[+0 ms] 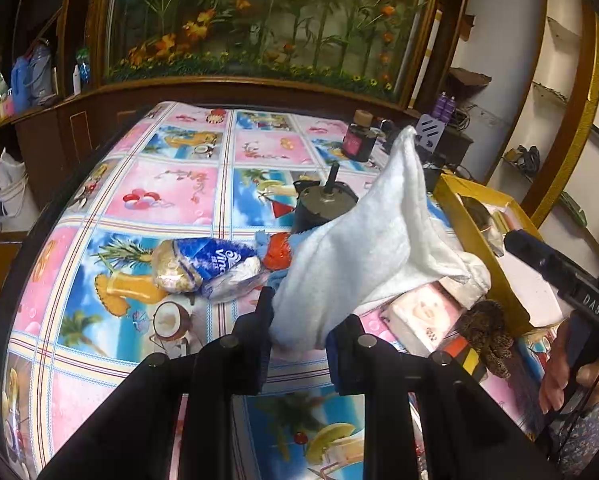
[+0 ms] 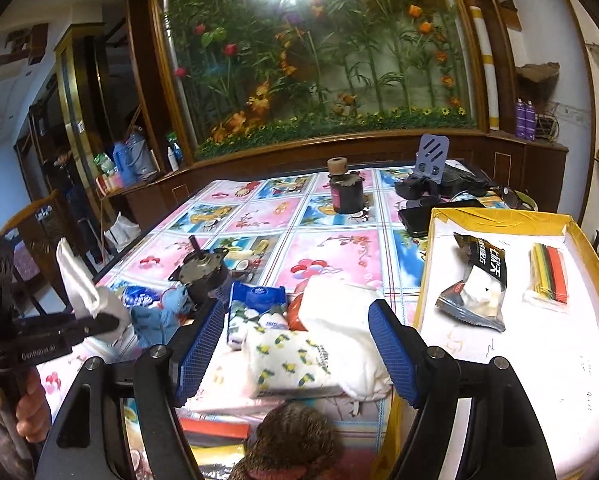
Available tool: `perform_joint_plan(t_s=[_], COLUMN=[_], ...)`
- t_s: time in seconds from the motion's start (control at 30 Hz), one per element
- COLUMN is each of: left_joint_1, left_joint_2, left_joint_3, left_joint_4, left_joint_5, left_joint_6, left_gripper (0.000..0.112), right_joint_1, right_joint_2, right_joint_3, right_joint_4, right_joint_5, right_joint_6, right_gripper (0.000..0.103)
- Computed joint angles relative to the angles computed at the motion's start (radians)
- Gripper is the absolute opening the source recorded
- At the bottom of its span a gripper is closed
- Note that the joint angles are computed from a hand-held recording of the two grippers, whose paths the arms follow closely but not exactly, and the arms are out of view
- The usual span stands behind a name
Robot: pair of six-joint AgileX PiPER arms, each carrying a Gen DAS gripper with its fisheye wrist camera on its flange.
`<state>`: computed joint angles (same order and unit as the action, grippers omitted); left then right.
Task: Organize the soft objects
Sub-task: 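Grasp the white towel with left tool while right tool grasps brown knitted hat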
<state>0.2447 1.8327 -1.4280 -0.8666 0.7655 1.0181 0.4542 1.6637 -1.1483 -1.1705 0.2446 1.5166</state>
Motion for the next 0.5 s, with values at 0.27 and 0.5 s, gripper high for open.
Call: perform_joint_plan(t_s=[0.27,0.5], left_joint_1=[0.004,0.011], left_joint_2=[-0.018,-0.035], left_joint_3=[0.020,0.043], left_joint_4=[-0.042,-0.076], left_joint_5=[0.010,0.016], left_joint_6=[0.053,0.094], left_gripper=[0.022,0.022], right_joint_1=[0.022,0.069], right_joint_2=[-0.017,0.063], right_joint_3=[0.041,-0.032], right_joint_4=[0.372,0.484], right_joint_5=[-0.007,0.162], right_joint_6=[-0.301,-0.398], right_gripper=[0.079,0.075])
